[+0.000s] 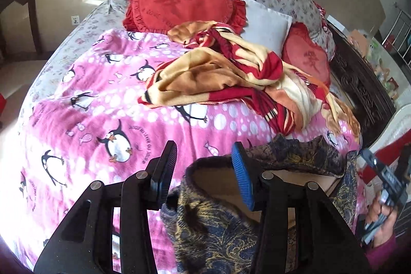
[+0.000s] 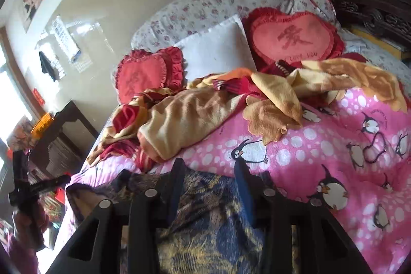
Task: Fold small clothes
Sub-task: 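Lift the strip end with both grippers and fold it over the strip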
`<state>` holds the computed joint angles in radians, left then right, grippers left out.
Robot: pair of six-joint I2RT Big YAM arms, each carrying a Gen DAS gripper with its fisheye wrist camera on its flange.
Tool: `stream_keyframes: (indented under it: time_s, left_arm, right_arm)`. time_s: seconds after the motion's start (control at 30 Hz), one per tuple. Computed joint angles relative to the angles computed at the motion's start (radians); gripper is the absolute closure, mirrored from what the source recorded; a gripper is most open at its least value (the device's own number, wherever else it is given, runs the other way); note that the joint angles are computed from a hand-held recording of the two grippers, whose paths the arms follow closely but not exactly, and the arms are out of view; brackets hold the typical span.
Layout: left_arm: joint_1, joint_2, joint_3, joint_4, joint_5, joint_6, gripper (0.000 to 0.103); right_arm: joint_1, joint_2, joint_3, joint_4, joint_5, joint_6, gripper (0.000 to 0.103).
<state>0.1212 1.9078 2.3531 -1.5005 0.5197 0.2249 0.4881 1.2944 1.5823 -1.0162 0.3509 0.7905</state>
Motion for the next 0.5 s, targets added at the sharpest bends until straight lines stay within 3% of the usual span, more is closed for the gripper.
stream_keyframes:
  time_s: [0.1, 0.2, 0.3, 0.4, 0.5]
  left_arm:
    - [0.022, -0.012, -0.006, -0.048, 0.046, 0.058, 0.059]
    - [0.026, -0.114, -0.161, -0.005, 0.024, 0.185, 0.059]
    - [0.021, -0.191, -0.299, 0.0, -0.014, 0.302, 0.059]
    - [0.012, -0.229, -0.387, -0.011, -0.06, 0.385, 0.059]
    - [-0.002, -0.238, -0.417, 0.017, -0.105, 0.387, 0.059]
  right_arm:
    - [0.049, 0.005, 0.032, -0.054, -0.049, -0.079, 0.064]
    - [0.11, 0.015, 0.025, -0.052, -0.142, -0.142, 0.064]
    - [0.149, 0.089, 0.053, -0.122, -0.184, -0.174, 0.064]
    - [0.154, 0.17, 0.093, -0.14, -0.177, -0.199, 0.064]
    - [0.13, 0.231, 0.147, -0.089, -0.083, -0.201, 0.064]
